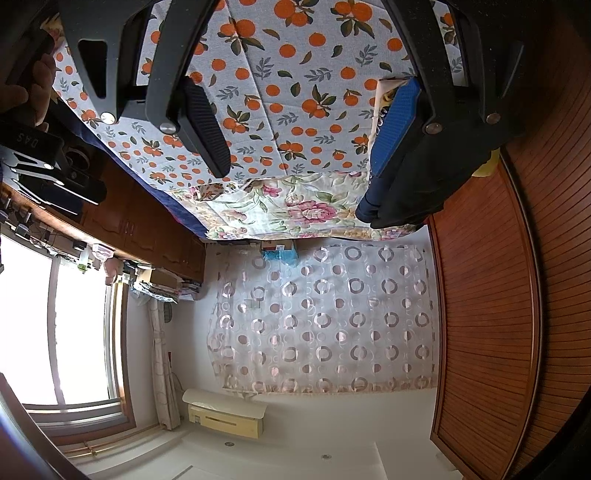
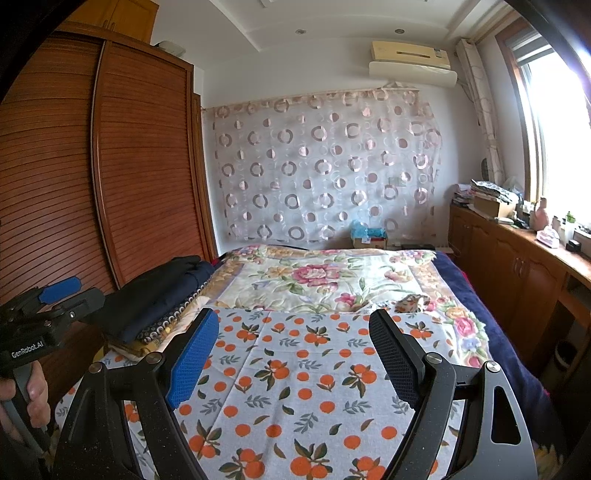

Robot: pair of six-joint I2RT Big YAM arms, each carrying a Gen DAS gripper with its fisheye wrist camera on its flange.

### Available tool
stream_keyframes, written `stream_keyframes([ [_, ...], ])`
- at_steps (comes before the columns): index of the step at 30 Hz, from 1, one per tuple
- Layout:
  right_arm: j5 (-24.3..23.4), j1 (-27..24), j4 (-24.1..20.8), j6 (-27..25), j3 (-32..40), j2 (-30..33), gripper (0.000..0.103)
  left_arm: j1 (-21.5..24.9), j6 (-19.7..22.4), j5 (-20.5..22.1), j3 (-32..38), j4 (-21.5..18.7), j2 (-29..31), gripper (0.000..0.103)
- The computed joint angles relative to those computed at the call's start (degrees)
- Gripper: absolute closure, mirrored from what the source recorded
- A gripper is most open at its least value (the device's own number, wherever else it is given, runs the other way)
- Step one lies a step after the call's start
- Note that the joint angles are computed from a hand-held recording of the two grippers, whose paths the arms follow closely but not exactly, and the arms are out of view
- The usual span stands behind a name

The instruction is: Fold small clothes

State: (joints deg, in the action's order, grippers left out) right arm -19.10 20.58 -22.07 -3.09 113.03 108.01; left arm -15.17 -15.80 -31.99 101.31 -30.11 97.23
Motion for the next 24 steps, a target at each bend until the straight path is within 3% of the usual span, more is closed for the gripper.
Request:
stream_keyframes([
  [24,-0.12,-0.35,-0.43,-0.13,0.53,0.09,0.018,0.06,0.19,-0.05,-0.57,0.68,-0.09,0.024],
])
